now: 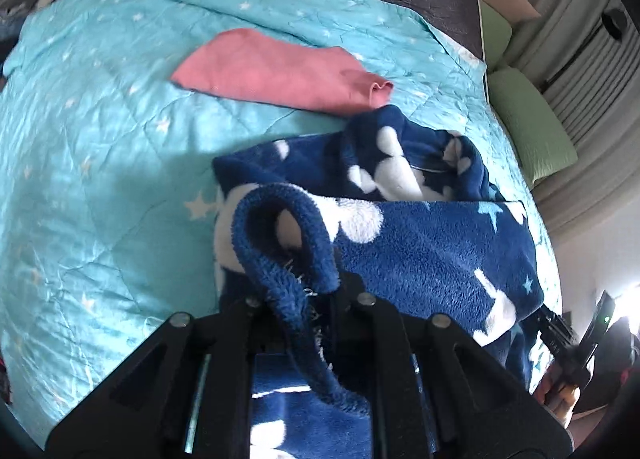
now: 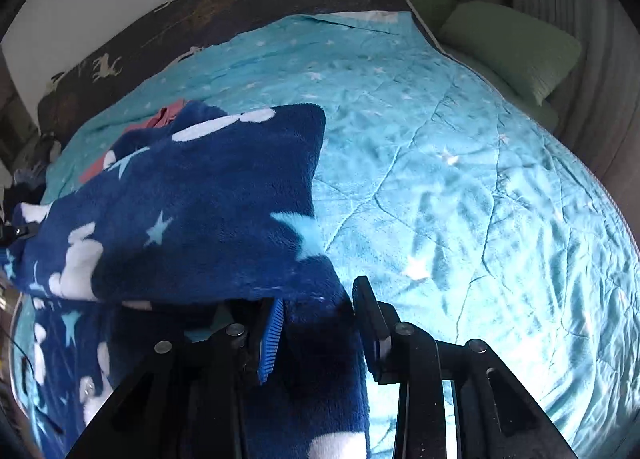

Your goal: Fold small clothes

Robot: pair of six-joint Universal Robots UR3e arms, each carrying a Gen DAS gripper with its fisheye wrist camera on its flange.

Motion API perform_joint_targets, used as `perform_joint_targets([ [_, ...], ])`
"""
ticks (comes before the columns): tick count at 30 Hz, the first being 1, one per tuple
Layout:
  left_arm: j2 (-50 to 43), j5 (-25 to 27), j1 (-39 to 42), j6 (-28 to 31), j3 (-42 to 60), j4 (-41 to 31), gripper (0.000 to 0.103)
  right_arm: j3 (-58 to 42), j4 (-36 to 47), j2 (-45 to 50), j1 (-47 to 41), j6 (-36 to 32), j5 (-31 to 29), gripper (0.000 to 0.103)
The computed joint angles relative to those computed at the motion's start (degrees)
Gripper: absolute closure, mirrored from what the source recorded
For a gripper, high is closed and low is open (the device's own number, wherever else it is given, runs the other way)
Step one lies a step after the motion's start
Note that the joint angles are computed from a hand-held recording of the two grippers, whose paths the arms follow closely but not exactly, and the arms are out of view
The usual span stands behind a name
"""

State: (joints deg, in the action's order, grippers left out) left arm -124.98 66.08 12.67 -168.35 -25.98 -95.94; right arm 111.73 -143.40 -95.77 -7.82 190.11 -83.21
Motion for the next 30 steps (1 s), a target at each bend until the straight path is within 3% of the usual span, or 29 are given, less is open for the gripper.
perform_joint_targets([
  [3,3.87,0.24,0.62,2.0,-7.81,4.18,0.077,-0.05,0.61,-0.24,-0.4,-0.86,0.0,0.068],
  [8,8.16,7.93,0.13,1.99,-19.32,13.65,0.071,0.67,1.22,0.72,-2.38,-0.17,-0.19,0.047],
  [11,9.31,7.01,1.74,1.91,-20.11,12.56,0.071,2.29,3.97,-2.84,-4.95,-2.29,3.25,0.045],
  [14,11.79,7.59,1.87,2.03,-21.75,14.39,0.07,2.17,6.81,-7.0,-5.43,-5.38,2.25,0.043],
  [16,13.97,5.27,1.97,2.92,-22.13,14.24,0.066,1.89,7.48,-9.78,-5.85,-5.39,0.5,0.043],
  [18,15.03,3.31,1.33,3.69,-21.85,13.9,0.061,1.14,8.51,-12.87,-8.53,-5.38,3.51,0.043],
  [21,14.43,0.56,-0.81,3.91,-19.89,12.13,0.06,-5.46,8.85,-9.53,-6.59,-2.5,2.88,0.043],
  [23,12.3,-1.0,-3.25,3.34,-17.91,10.75,0.06,-12.4,10.36,-3.92,-3.51,-1.94,3.04,0.053],
  [25,10.2,0.87,-5.89,2.0,-17.32,11.99,0.06,-20.32,12.39,3.68,-1.2,-2.26,7.2,0.07],
  [27,7.76,7.69,-8.81,0.86,-17.74,15.05,0.06,-26.38,13.51,10.89,1.07,-1.17,8.63,0.075],
  [29,6.41,15.98,-10.2,0.34,-21.63,20.55,0.06,-30.97,14.38,17.5,4.07,-0.55,3.77,0.077],
  [30,6.36,17.36,-10.05,0.59,-23.48,22.42,0.06,-32.69,15.78,20.88,5.04,-0.24,1.02,0.077],
])
